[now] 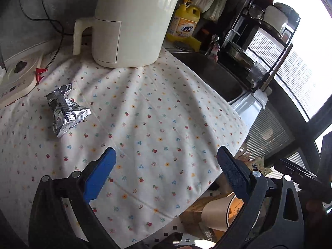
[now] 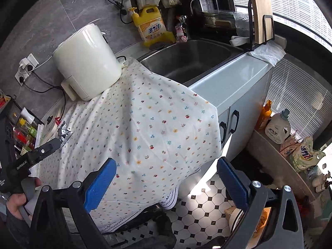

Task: Collect trash
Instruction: 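Move both tools back to the foil snack bag on the counter, then grasp the foil snack bag with the right gripper while the left gripper grasps the red wrapper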

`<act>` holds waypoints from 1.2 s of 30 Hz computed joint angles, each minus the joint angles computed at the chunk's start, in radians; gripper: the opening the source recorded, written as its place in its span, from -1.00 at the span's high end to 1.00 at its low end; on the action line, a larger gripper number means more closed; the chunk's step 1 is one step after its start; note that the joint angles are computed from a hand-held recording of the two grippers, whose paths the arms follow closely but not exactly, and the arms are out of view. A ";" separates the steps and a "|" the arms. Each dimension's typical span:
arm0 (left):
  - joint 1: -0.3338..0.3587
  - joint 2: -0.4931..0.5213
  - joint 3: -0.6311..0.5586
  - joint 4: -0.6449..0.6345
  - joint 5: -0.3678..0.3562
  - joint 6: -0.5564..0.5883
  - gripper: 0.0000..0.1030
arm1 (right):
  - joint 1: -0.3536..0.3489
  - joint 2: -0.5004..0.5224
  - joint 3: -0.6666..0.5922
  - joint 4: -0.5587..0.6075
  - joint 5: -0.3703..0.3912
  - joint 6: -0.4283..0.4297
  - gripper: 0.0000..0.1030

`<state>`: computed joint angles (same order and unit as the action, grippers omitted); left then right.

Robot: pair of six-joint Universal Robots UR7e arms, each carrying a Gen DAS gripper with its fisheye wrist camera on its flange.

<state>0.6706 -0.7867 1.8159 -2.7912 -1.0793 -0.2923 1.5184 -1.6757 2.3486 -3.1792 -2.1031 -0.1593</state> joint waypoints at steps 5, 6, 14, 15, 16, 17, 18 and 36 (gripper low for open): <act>0.040 -0.062 0.037 -0.018 0.049 -0.015 -0.88 | 0.064 0.124 -0.075 0.006 -0.012 -0.010 -0.85; 0.047 -0.075 0.046 -0.022 0.059 -0.018 -0.88 | 0.075 0.146 -0.090 0.009 -0.014 -0.011 -0.85; 0.106 -0.159 0.088 -0.042 0.129 -0.024 -0.88 | 0.149 0.323 -0.216 0.031 -0.004 -0.028 -0.85; 0.115 -0.168 0.089 -0.042 0.137 -0.021 -0.88 | 0.156 0.344 -0.230 0.031 -0.002 -0.030 -0.85; 0.123 -0.176 0.091 -0.042 0.144 -0.018 -0.88 | 0.163 0.365 -0.245 0.031 0.002 -0.033 -0.85; 0.130 -0.183 0.090 -0.041 0.150 -0.015 -0.88 | 0.170 0.388 -0.261 0.031 0.005 -0.036 -0.85; 0.138 -0.191 0.090 -0.043 0.155 -0.008 -0.88 | 0.176 0.409 -0.276 0.032 0.007 -0.038 -0.85; 0.278 -0.208 -0.038 -0.007 0.157 0.169 -0.88 | 0.235 0.767 -0.609 0.130 0.061 -0.041 -0.54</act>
<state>0.9481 -0.9948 1.7778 -2.7983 -0.9223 -0.1231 1.7535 -0.9088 1.7396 -3.0492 -2.0422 -0.2003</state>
